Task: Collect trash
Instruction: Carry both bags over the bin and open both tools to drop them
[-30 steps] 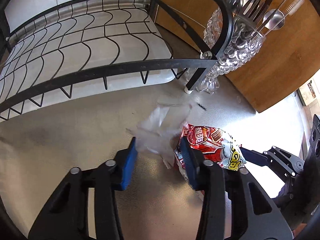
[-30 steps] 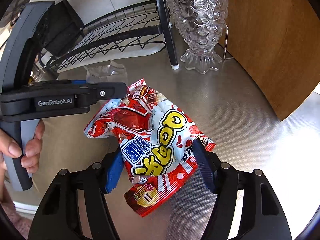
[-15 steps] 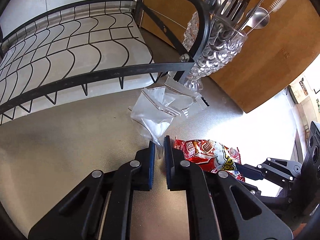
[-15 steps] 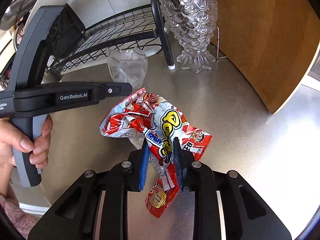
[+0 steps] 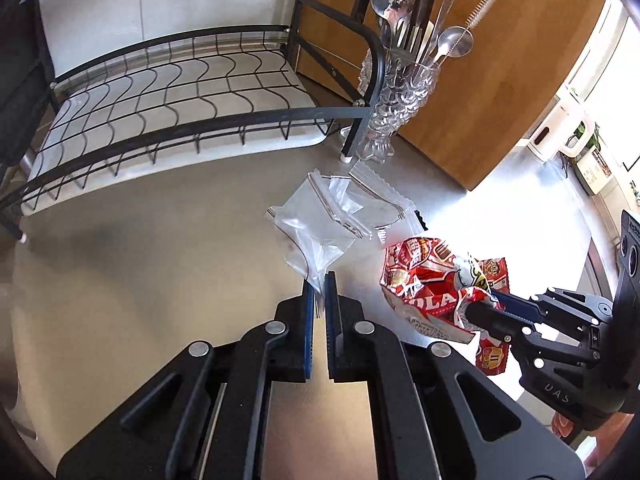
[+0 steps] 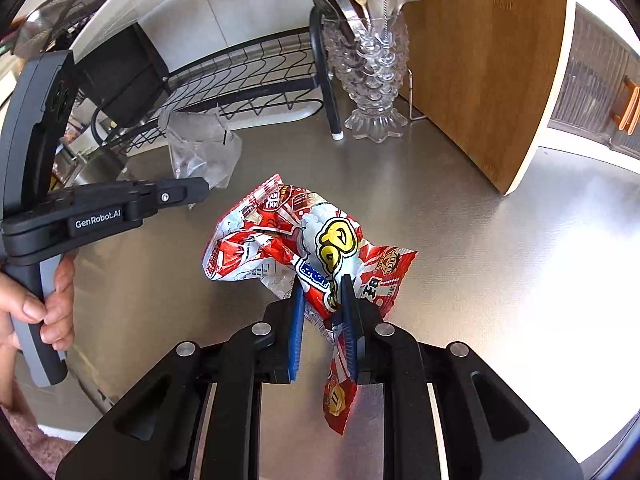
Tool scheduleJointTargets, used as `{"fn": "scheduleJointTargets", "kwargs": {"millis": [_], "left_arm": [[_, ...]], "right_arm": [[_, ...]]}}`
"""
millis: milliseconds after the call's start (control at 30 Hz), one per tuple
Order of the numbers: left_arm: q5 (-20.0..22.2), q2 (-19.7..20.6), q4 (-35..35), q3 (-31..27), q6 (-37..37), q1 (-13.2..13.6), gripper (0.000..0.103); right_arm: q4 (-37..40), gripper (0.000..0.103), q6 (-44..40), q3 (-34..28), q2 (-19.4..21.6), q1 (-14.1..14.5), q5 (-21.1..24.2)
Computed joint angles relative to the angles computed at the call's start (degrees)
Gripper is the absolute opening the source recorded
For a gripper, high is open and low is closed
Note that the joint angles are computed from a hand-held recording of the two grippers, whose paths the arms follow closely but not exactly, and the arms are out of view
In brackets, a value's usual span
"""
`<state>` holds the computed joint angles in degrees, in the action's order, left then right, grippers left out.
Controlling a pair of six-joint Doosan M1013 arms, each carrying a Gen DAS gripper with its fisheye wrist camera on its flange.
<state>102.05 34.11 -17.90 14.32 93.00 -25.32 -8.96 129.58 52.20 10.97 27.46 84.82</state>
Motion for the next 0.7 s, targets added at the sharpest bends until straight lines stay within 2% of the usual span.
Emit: {"fn": "scheduleJointTargets", "kwargs": {"millis": [133, 300, 533, 700], "left_arm": [[-5.48, -8.56, -0.15, 13.97, 2.59, 1.93, 0.004], [-8.86, -17.06, -1.2, 26.35, 5.78, 4.95, 0.004], [-10.21, -26.16, -2.54, 38.7, 9.42, 9.49, 0.004], [-9.6, -30.98, -3.03, 45.23, 9.62, 12.48, 0.004]], "right_arm": [[-3.63, 0.018, 3.58, -1.43, 0.42, 4.04, 0.85], [-7.27, 0.018, 7.24, -2.68, 0.88, 9.57, 2.1], [-11.16, 0.018, 12.65, -4.8, 2.14, 17.02, 4.17], [-9.82, 0.018, 15.54, -5.2, 2.89, 21.12, 5.58]]}}
